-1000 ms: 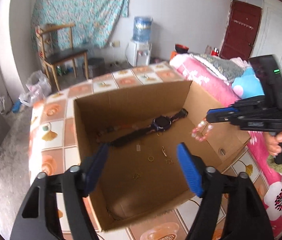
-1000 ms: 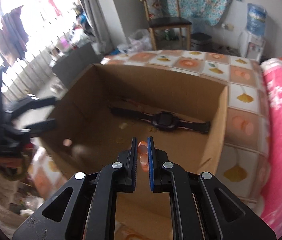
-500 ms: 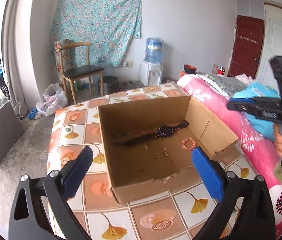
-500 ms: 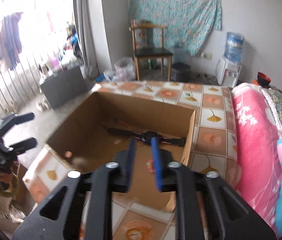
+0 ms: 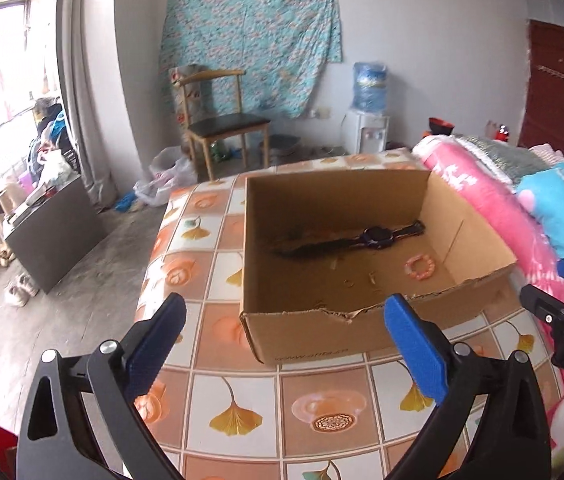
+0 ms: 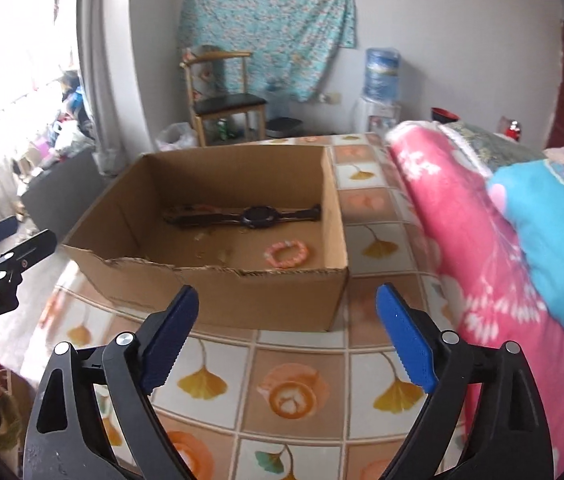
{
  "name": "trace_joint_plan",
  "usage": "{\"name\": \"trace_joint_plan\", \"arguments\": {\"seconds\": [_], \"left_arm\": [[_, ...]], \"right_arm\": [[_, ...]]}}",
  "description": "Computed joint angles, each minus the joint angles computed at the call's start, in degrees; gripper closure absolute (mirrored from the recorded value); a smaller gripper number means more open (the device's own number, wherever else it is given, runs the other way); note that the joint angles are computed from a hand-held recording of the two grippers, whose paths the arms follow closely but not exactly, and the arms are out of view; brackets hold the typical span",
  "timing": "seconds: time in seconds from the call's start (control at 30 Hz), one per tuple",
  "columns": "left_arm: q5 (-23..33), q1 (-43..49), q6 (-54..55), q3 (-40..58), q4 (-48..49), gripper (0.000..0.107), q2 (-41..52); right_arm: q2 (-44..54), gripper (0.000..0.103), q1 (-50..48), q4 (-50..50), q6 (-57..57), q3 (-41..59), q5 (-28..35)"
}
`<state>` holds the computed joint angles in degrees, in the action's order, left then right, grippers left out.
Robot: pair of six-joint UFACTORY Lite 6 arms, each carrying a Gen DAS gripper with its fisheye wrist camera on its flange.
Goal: Organize jewelry
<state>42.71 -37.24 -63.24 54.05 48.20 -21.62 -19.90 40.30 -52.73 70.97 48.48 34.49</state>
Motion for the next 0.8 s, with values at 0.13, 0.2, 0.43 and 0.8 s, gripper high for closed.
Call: {"name": "trace_joint_plan", "arguments": {"seconds": [0.13, 0.2, 0.43, 0.8], "left_arm": [[2.1, -1.1, -1.3, 1.5, 0.4, 0.01, 2.8], [3.7, -2.2, -2.5, 2.1, 1.3, 0.01, 4.2], [5.4, -3.9, -5.7, 3.8, -0.1, 0.009, 7.4], [4.4, -3.3, -5.3, 5.7, -3.6, 0.009, 10.7]], "right_arm": [[1.6, 0.01, 1.7, -2.2, 3.1, 0.8, 2.7], [2.5, 0.009, 2.0, -3.0, 4.7, 1.2, 3.3], [5.6, 0.008, 1.7, -2.4, 7.9, 2.8, 3.7], [9.1, 0.008, 2.0, -0.4, 7.0, 4.2, 3.9]]}}
